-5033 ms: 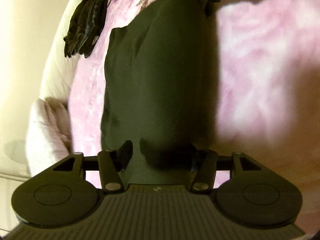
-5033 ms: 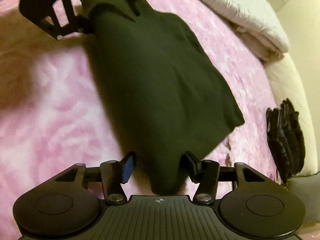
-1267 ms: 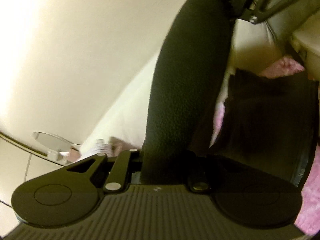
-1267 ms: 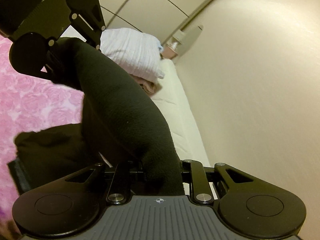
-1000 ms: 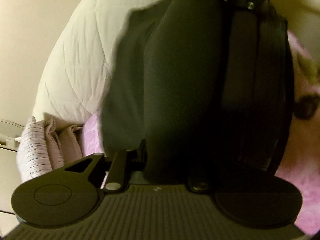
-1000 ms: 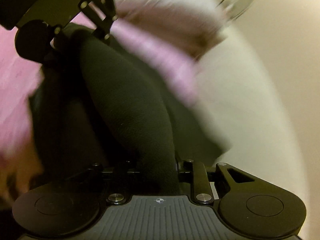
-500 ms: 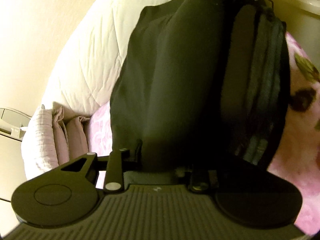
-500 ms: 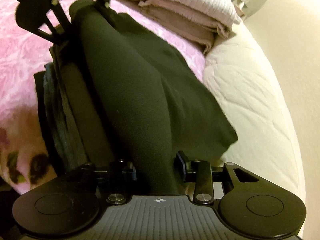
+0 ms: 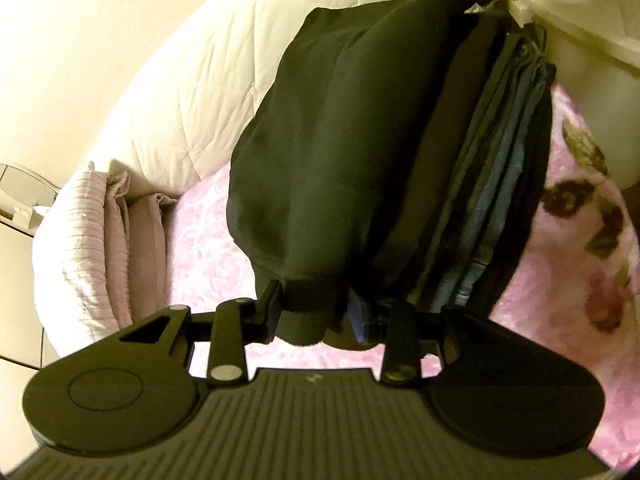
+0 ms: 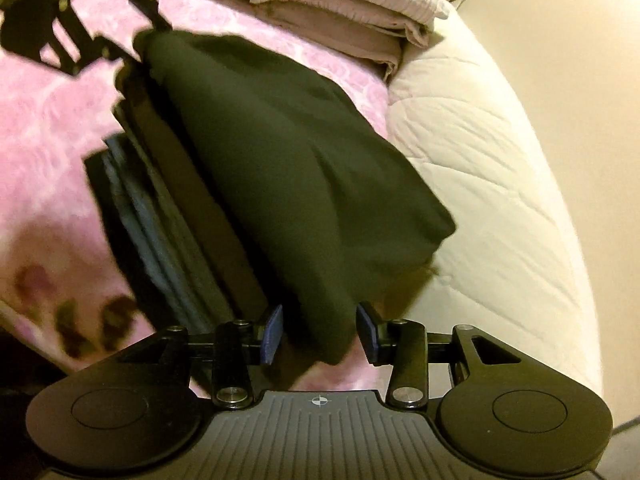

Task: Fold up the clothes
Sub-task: 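Lower the sweater onto the clothes stack and open both grippers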

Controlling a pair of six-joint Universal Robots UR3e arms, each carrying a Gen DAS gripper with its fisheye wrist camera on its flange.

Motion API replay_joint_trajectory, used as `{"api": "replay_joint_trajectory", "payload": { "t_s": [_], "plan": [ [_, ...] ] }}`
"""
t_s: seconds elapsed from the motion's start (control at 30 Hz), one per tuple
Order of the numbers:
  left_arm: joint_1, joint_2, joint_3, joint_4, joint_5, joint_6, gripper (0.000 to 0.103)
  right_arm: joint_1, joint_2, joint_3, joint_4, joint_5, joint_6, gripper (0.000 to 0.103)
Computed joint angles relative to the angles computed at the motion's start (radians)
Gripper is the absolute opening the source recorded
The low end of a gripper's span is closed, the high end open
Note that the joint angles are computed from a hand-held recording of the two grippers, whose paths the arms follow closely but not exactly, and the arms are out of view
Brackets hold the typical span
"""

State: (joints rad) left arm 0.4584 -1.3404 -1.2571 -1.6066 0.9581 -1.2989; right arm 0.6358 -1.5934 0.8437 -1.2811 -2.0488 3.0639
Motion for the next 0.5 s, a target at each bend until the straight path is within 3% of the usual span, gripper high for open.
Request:
{"api": "replay_joint_trajectory", "payload": {
  "t_s": [0.1, 0.23, 0.4, 0.43, 0.5],
  "plan": [
    [0.071, -0.026, 0.116, -0.161, -0.034, 0.046, 0.032, -0.077, 0.061, -0.082, -0.069, 0.069, -0.060, 0.041],
    [0.132, -0.052, 0.225, -0.256, -0.110, 0.051, 0.032, -0.113, 0.088, -0.129, -0.158, 0.098, 0.001, 0.041],
    [-0.055, -0.156, 0.240, -0.030, -0.040, -0.327, 0.031, -0.232, 0.115, -0.152, -0.240, 0.223, 0.175, 0.041],
    [-0.089, -0.194, 0.277, -0.038, -0.015, -0.383, 0.030, -0.252, 0.109, -0.132, -0.240, 0.260, 0.188, 0.041],
    [-0.149, -0.296, 0.430, -0.186, 0.079, -0.401, 0.026, -0.281, 0.103, -0.092, -0.229, 0.323, 0.178, 0.041]
  ]
}}
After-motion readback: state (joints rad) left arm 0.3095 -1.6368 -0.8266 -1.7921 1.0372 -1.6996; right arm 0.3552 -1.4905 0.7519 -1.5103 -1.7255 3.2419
